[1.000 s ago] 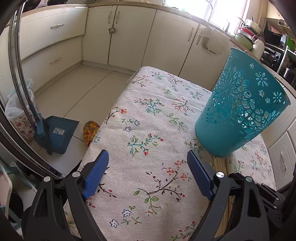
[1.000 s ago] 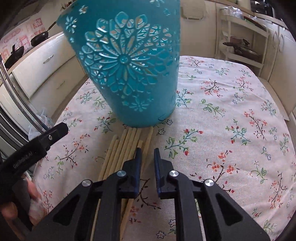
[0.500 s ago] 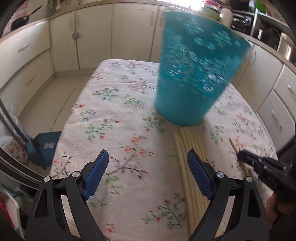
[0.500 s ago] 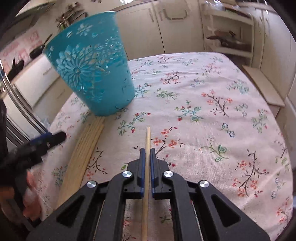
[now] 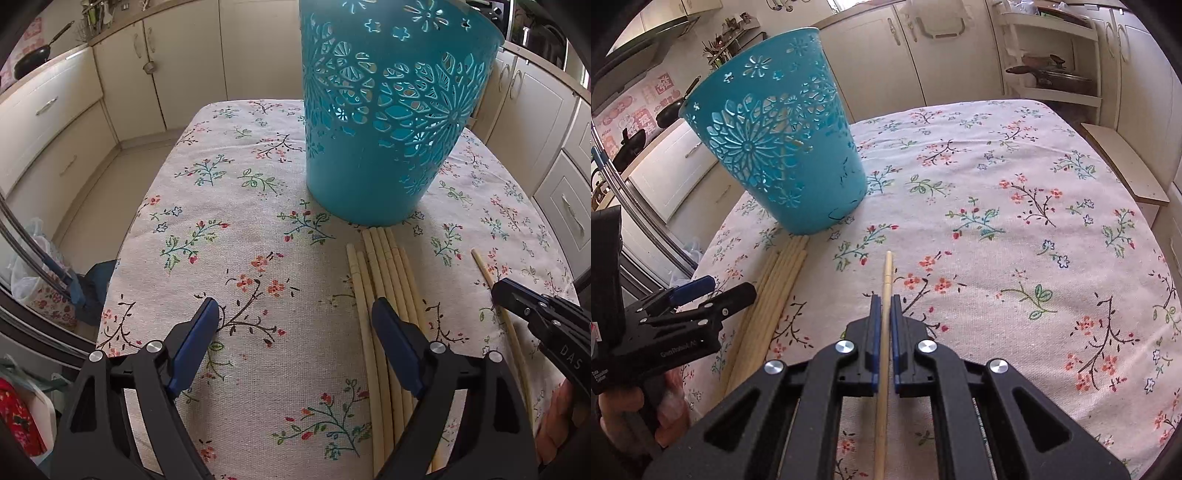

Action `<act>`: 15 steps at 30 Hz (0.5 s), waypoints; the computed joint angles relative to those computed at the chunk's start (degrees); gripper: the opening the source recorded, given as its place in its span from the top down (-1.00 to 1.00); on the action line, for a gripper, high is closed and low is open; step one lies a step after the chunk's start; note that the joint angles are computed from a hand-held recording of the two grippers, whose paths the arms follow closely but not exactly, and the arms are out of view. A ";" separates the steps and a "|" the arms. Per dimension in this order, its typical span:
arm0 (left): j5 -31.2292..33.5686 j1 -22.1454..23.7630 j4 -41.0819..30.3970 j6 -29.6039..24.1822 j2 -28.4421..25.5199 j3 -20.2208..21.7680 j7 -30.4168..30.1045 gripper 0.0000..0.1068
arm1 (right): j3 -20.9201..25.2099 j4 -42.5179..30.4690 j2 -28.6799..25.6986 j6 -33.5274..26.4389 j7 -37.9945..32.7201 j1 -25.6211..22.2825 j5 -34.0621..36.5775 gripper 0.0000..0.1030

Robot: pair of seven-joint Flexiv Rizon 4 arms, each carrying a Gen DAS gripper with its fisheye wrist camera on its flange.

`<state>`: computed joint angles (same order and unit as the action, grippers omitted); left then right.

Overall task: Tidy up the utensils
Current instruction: 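Close the left tool on a stick while the right tool holds its stick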

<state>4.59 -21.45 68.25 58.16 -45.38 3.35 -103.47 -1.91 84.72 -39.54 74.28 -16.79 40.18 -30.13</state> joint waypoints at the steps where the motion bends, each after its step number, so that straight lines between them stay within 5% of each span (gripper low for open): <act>1: 0.22 -0.16 -0.02 -0.10 0.10 0.24 -0.16 -0.49 | 0.02 -0.06 -0.03 0.04 0.01 -0.01 0.06 0.89; 15: 1.19 -0.56 -1.91 -3.39 -0.37 0.20 0.59 -0.30 | -0.07 0.00 -0.02 0.20 0.08 0.05 0.13 0.89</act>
<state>5.77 -22.01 66.34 54.77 -45.75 3.55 -102.87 -1.98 84.72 -39.56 74.49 -16.71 40.23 -30.00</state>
